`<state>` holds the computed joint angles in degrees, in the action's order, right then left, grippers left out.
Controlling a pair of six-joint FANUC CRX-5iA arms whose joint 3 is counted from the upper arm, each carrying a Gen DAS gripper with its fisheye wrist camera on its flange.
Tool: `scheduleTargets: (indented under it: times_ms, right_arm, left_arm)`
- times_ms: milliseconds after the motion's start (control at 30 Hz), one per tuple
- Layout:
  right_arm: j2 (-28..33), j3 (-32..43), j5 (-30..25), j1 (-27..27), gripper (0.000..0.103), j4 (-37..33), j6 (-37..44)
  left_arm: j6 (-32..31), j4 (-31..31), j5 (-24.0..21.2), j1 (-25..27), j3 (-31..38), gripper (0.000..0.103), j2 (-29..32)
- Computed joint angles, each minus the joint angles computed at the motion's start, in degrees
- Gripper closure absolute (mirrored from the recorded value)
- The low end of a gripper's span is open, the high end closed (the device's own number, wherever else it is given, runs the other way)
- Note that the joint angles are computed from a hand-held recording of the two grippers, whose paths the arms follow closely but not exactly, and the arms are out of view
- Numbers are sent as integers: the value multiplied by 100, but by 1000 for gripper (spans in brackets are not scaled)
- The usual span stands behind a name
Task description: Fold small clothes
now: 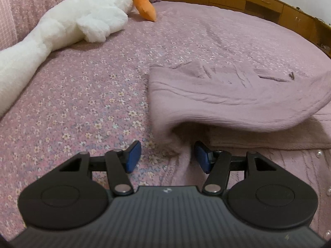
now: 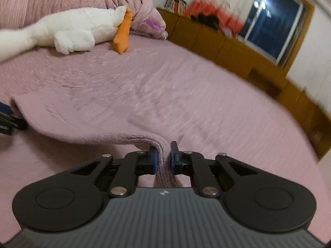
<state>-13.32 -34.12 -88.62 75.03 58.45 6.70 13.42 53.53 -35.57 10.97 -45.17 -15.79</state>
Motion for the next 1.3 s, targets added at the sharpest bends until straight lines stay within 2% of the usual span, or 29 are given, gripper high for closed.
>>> scheduleTargets:
  times_ms: [133,233,400,600,733,767,867,1000,1100,1167,1300]
  right_arm:
    - [107,-30,-477,-189,91,573,647]
    - [-15,-196,-819,-174,91,737,592]
    - [-297,-558,-1038,26,91,-28,-2]
    - [-567,-1121,-984,399,89,-825,-626]
    - [-708,-1304,-1240,744,69,-1224,-1066]
    - [-762,-1334,-1389,876,62,-1332,-1221]
    - [-959,-1306,-1767,1249,51,-1719,-1670]
    - [-1385,-1309,-2212,1868,49,-2063,-2394]
    - [-1810,-1274,-2636,2482,49,-2262,-3326]
    - [-2243,-1338,-2759,2759,49,-2142,-4117]
    - [-3231,-1711,-2211,2815,48,-1464,-5403]
  left_arm:
    - [-139,67,142,-69,-31,42,26]
    - [-340,123,262,-123,-109,41,-35]
    - [-315,41,298,-150,-102,41,-57]
    - [-108,-319,-30,41,-9,43,-164]
    - [-181,-323,-379,227,1,43,-337]
    - [-217,-297,-436,247,-5,43,-384]
    - [-310,-163,-620,282,-28,43,-511]
    - [-284,-89,-677,110,63,43,-481]
    - [-165,-163,-433,-170,131,43,-403]
    - [-79,-171,-386,-300,173,43,-336]
    - [147,-273,-271,-520,239,43,-201]
